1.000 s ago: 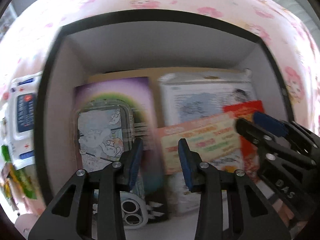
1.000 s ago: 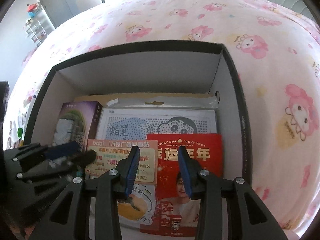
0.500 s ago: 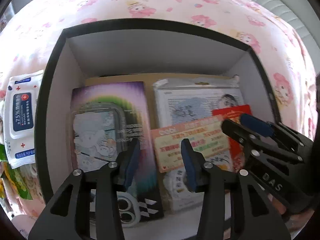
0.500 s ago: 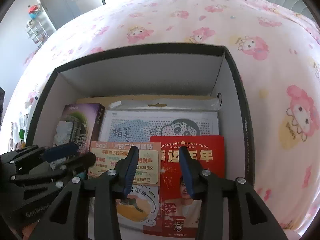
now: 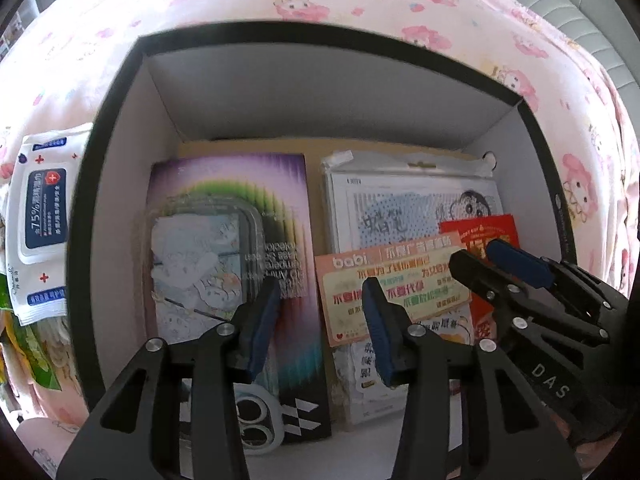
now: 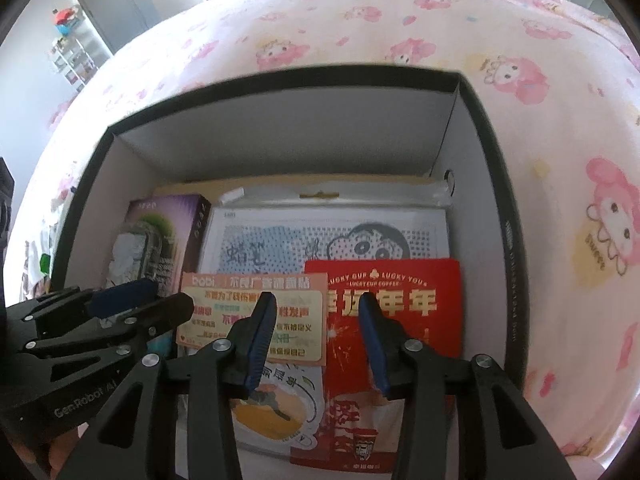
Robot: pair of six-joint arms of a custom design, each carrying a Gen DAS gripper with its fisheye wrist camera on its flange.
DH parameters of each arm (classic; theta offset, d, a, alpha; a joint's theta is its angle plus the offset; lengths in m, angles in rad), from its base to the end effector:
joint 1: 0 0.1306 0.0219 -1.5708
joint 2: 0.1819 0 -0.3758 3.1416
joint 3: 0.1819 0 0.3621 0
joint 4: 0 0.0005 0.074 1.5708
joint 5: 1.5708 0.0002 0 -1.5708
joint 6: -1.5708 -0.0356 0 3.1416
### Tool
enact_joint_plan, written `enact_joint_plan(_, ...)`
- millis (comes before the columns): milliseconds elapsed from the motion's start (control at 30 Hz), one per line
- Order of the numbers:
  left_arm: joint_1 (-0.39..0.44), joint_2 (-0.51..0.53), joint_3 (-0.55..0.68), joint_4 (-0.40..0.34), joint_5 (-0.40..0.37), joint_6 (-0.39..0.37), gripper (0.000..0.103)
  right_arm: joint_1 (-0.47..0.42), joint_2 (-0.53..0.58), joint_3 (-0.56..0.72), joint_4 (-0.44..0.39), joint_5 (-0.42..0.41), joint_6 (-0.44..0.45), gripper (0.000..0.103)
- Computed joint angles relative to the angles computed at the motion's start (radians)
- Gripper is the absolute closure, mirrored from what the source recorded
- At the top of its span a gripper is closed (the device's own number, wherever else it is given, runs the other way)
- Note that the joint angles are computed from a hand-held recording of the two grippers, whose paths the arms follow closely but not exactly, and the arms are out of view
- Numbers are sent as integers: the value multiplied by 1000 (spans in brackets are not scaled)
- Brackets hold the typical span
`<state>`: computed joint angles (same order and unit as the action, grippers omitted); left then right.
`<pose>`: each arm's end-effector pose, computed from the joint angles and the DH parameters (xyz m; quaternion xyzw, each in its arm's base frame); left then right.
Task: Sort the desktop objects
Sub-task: 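Lower the clear case against the dark package and open the left gripper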
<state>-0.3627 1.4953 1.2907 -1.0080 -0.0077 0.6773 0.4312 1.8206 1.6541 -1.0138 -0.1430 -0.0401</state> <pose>0.4249 -0.1615 0.3280 -0.1548 0.9717 -0.0852 0.1565 0.5228 0.2456 0.3108 -0.2037 0.9572 0.1133 0.1718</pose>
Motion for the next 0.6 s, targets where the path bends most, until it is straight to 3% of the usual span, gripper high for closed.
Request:
enact_joint_plan(133,27,8,8,25,18,3,60,2,7,7,1,18,-1,64)
enact_joint_plan(333,11,43,44,-27,-1,-3,60,4,24,18,-30,25,8,64)
enact_joint_plan(467,-5,-2,7,14,6,-11,60,-1,16,9,-21,11,1,64)
enact_joint_plan(600,-6,-31,1,40,-34,-11,60,-7,-5,-8,25,0,-7,64)
